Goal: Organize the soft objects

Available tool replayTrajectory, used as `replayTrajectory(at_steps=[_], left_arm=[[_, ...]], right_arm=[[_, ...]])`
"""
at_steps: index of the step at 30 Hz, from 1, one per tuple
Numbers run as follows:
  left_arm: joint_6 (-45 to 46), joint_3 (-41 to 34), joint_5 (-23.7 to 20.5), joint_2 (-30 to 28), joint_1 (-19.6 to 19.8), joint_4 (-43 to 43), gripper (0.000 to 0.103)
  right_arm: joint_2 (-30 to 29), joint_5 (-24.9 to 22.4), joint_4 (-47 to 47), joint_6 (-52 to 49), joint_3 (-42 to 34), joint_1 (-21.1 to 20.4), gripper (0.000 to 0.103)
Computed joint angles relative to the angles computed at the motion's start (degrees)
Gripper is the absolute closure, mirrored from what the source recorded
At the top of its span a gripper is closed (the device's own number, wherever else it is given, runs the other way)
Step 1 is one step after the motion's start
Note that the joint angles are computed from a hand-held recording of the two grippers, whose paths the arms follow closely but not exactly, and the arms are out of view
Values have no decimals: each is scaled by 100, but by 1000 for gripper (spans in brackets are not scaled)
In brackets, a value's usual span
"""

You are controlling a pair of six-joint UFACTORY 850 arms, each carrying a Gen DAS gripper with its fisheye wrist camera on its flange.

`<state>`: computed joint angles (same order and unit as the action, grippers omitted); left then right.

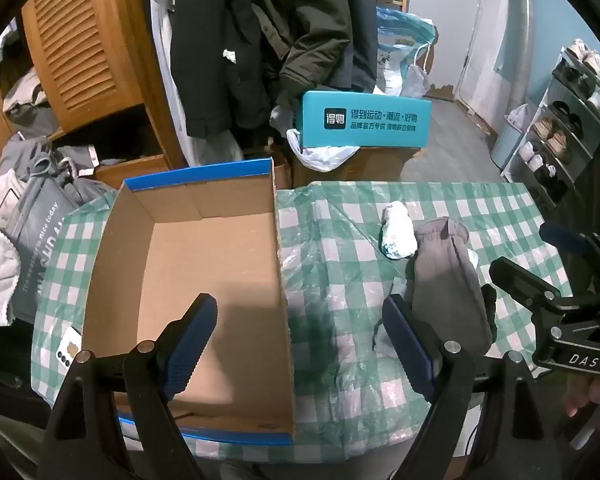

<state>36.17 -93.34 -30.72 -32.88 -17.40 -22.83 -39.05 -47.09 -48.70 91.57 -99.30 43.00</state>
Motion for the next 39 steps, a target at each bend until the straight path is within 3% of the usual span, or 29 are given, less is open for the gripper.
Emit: replayTrajectory(at_steps=[17, 39], left_arm=[[-70, -138, -161, -40, -14, -7, 17], [123, 40, -43, 47, 14, -219, 17]], right_arm=[[60, 32, -20, 40, 68, -2, 2], [56, 22, 0, 12, 63, -4, 2]])
